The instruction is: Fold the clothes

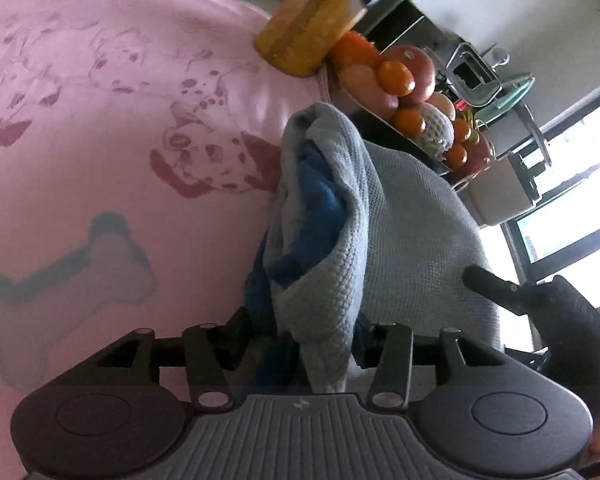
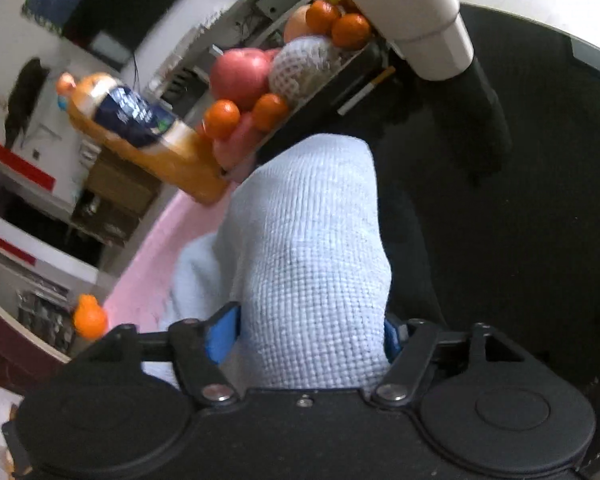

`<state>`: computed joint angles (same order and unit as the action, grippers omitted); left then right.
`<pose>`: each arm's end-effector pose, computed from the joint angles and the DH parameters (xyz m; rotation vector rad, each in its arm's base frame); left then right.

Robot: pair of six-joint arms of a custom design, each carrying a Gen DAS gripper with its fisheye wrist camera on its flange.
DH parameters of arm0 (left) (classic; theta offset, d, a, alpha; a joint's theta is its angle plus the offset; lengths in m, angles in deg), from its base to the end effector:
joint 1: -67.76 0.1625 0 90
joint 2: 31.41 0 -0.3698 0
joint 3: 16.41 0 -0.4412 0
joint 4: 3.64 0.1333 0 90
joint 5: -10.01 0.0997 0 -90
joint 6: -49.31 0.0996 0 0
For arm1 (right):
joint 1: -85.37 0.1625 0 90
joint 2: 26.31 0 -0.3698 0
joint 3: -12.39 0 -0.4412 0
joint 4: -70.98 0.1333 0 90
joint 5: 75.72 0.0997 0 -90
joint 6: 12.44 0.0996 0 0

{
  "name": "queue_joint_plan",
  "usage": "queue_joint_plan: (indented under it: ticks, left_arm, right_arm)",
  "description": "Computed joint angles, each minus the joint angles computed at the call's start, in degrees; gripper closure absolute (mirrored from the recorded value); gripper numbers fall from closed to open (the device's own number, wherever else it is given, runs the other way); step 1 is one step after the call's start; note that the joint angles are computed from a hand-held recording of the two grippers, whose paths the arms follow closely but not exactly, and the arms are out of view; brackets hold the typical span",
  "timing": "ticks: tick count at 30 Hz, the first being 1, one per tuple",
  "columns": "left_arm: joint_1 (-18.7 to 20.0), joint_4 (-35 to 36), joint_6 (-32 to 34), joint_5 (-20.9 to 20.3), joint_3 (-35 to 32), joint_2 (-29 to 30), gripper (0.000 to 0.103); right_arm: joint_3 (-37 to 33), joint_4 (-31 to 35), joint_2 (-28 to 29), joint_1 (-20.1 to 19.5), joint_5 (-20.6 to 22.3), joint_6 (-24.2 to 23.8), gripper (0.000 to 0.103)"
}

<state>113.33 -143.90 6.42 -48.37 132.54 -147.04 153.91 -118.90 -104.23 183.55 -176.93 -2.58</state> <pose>-0.0977 -0.3647 0.2015 -0.0809 2.8193 -0.8545 0.1714 -0.3913 0.1092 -0.1354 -2.8907 0.9804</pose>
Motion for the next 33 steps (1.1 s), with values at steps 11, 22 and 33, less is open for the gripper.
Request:
queue_joint_plan:
  ticks: [11, 22, 33]
  left_arm:
    - [-17.38, 30.95, -1.28, 8.44, 2.26, -28.84, 0.066]
    - [-6.99, 7.62, 9.26, 7.35, -3.09, 1.55, 0.098]
    - [-7.85, 9.26, 7.3, 8.12, 3.12, -6.28, 0.091]
  right_arm:
    - [8.17, -11.34, -9.87, 14.5, -14.13, 6.74, 0.014]
    - [6.26, -9.14, -3.89, 11.02, -11.52, 5.19, 0.08]
    - [-0.18, 11.26, 1.22, 16.83, -31.53, 4.77, 0.086]
